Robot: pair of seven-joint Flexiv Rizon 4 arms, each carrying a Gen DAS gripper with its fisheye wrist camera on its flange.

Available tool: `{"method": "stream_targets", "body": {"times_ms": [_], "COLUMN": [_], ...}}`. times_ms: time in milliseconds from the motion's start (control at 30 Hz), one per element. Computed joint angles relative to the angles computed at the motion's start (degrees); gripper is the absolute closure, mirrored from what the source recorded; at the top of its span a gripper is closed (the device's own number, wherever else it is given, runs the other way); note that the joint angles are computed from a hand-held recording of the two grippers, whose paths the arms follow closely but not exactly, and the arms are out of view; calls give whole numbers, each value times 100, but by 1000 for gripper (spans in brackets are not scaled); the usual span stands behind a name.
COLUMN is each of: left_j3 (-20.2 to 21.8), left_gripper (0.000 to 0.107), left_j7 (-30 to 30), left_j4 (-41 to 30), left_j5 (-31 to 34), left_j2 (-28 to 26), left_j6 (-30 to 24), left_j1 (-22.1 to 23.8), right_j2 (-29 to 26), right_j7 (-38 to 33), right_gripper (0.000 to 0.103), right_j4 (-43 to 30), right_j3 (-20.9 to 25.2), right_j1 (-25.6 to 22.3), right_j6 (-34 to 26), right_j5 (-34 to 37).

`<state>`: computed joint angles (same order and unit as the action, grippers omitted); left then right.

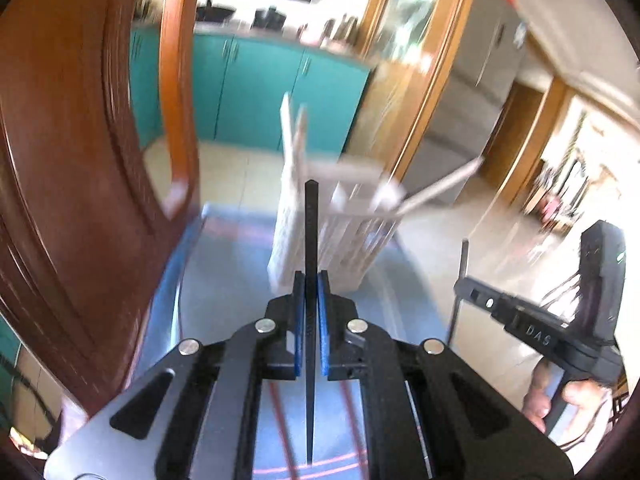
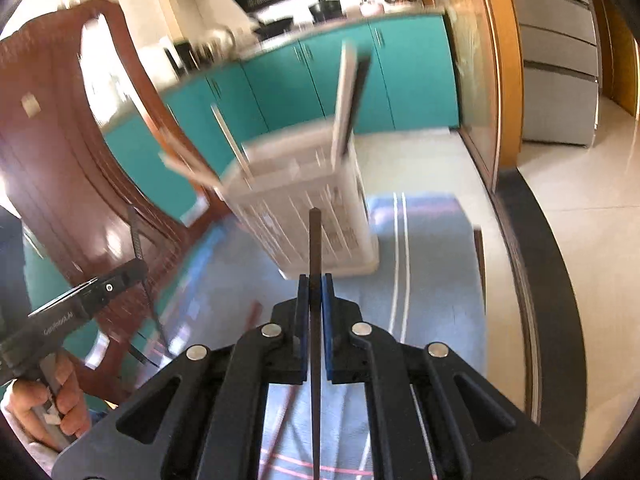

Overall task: Organize utensils
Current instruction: 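Lift both dark chopsticks upright and carry them above the white holder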

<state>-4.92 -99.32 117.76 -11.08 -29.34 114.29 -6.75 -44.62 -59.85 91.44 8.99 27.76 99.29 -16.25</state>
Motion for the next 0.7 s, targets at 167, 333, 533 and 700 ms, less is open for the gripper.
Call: {"method": "stream_targets", "body": {"times_ms": [167, 333, 533, 700], "left_j3": [-476, 225, 306, 335], "left_gripper": [100, 100, 100, 100], "left_j7": [-309, 198, 689, 1294], "left_j4": [-449, -1348, -2023, -2597], "left_j5": [724, -268, -1149, -1649], "left_j2": [36, -448, -1007, -1499], "left_j6": [823, 1589, 2047, 1536], "left_j1": [601, -108, -265, -376], "right_j2": [246, 137, -485, -1036], "right_j7": [-6, 219, -106, -13], "right_gripper": [96, 96, 96, 96], "right_j4": [-104, -750, -1795, -2408], "right_j3": [-214, -617, -2781, -2966], "right_j1": [78, 315, 1788, 1806], "right_j6": [664, 1168, 1210, 635], "right_j5": [148, 545, 2210, 2053]}}
